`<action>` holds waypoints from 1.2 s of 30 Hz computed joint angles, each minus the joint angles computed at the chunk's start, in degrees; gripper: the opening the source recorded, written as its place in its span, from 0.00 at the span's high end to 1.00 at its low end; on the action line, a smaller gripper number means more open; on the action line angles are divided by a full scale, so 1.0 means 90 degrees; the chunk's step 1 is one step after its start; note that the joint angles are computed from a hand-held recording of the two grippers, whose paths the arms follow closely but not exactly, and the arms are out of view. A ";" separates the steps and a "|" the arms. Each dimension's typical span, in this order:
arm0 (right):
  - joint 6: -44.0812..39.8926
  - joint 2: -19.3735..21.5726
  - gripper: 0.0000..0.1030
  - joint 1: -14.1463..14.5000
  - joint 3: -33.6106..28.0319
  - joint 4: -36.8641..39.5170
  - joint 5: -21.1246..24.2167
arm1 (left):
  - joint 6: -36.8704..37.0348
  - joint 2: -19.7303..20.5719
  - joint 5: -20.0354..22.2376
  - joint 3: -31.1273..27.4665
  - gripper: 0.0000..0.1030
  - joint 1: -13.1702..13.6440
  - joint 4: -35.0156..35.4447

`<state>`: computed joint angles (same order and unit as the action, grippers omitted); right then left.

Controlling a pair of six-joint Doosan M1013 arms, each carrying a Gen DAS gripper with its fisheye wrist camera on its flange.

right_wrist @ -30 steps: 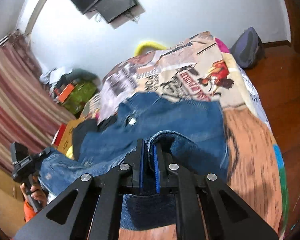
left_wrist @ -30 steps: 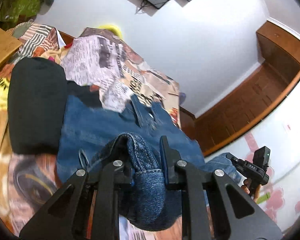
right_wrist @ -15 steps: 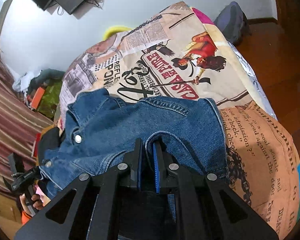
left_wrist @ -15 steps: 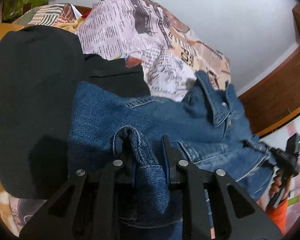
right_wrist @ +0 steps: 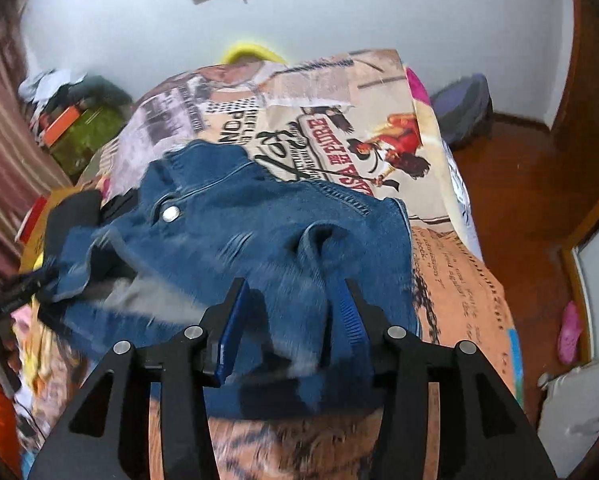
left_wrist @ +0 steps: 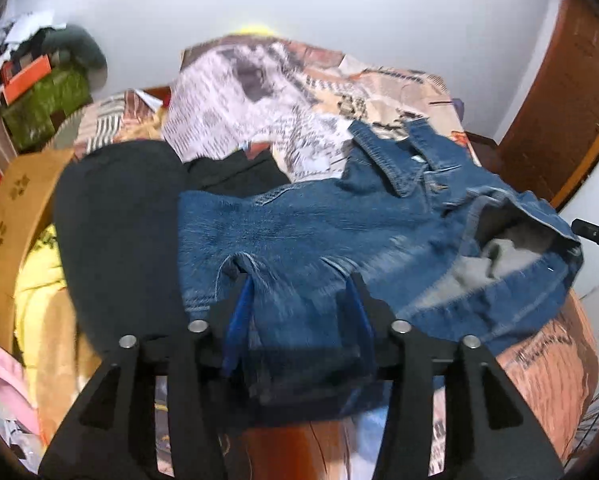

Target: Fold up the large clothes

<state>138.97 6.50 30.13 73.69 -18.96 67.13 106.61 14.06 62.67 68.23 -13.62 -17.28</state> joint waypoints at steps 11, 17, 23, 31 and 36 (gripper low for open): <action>-0.0436 0.0046 0.55 0.0503 0.0021 -0.0002 0.0186 | 0.0110 -0.0533 -0.0400 0.0644 0.20 -0.0222 0.0576; -0.0678 0.0280 0.55 0.0520 -0.0018 0.0109 0.0466 | -0.0101 -0.0419 -0.0425 0.0890 0.19 -0.0465 0.1227; -0.1481 0.0558 0.36 0.0628 -0.0210 -0.0278 0.0553 | -0.0366 -0.0282 -0.0995 0.1021 0.10 -0.0711 0.2178; -0.2462 0.1021 0.30 0.0294 -0.0755 0.0012 0.0610 | -0.0467 0.0352 -0.1181 0.0142 0.10 -0.0756 0.2815; -0.1885 0.1284 0.30 0.0014 -0.1184 -0.0543 0.0683 | -0.0884 0.1042 -0.0470 -0.1052 0.09 -0.0527 0.2349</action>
<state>122.01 18.06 30.26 63.04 -23.85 73.28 98.66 23.44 58.44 58.76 -18.36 3.86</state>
